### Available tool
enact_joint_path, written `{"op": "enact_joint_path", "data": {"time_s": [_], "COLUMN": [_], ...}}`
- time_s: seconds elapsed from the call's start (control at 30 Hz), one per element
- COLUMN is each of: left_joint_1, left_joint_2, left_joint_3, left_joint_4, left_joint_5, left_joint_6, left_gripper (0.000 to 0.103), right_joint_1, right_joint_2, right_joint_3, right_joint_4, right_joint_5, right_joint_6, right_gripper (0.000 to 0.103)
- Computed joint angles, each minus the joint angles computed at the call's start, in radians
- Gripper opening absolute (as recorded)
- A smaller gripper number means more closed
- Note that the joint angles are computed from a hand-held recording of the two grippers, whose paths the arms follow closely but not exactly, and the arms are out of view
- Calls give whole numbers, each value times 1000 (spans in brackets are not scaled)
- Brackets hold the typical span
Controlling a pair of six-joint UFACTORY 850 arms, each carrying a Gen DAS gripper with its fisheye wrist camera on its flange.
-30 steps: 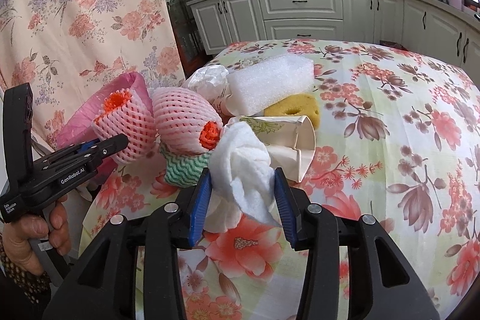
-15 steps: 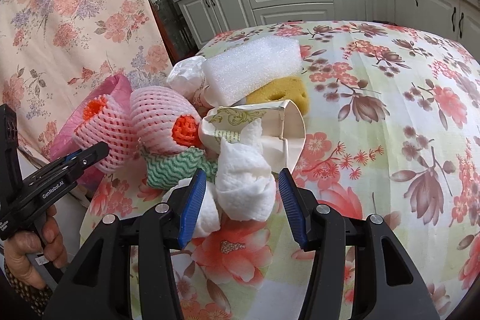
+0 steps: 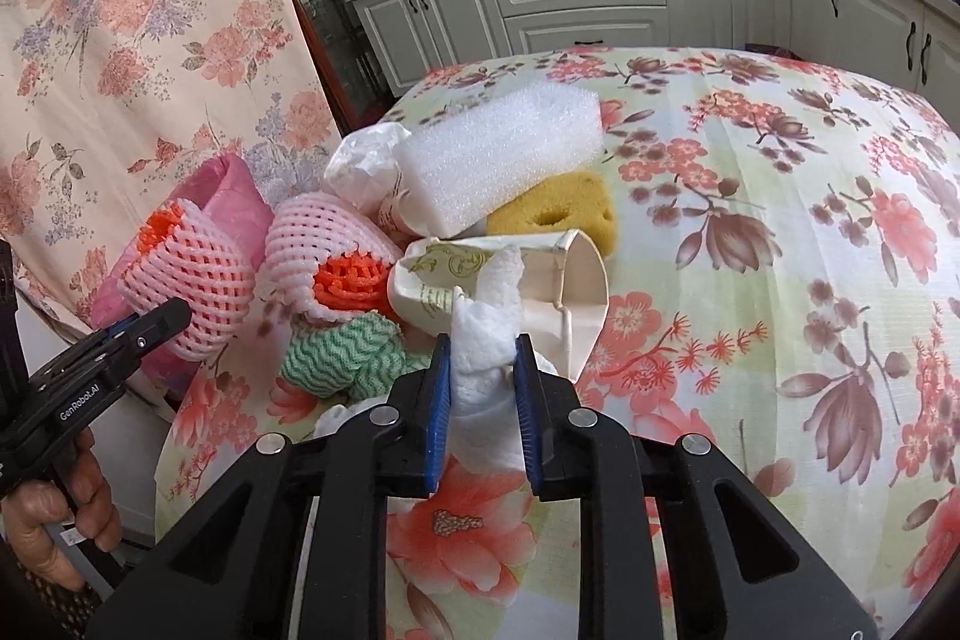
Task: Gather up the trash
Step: 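Lift the pink foam net with the left tool while the right tool lifts the tissue, then drop the foam net and tissue into the pink wastebasket, opening both tools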
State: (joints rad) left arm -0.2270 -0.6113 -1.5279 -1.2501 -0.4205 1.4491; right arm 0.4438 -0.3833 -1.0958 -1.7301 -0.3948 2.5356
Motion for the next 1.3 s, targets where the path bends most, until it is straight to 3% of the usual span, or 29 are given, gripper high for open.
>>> {"op": "enact_joint_path", "data": {"time_s": [0.33,0.67,1.03,1.3], "left_joint_1": [16,68,153,191], "left_joint_2": [31,45,-10,-56], "left_joint_3": [5,-56,-205,-280], "left_joint_4": [-66,-109,1,108], "left_joint_5": [-22,-15,18,16], "left_joint_6": [59,56,-106,-228], "left_gripper": [28,28,29,29], "right_joint_1": [22,37,59,83], "right_joint_2": [70,37,-149,-363], "right_joint_3": [7,-145,-475,-825], "right_joint_4": [15,62,257,591], "right_joint_5": [-76,-96,-26,16], "right_joint_6": [-65,-256,-617,-1039], "right_gripper": [20,20,20,20]}}
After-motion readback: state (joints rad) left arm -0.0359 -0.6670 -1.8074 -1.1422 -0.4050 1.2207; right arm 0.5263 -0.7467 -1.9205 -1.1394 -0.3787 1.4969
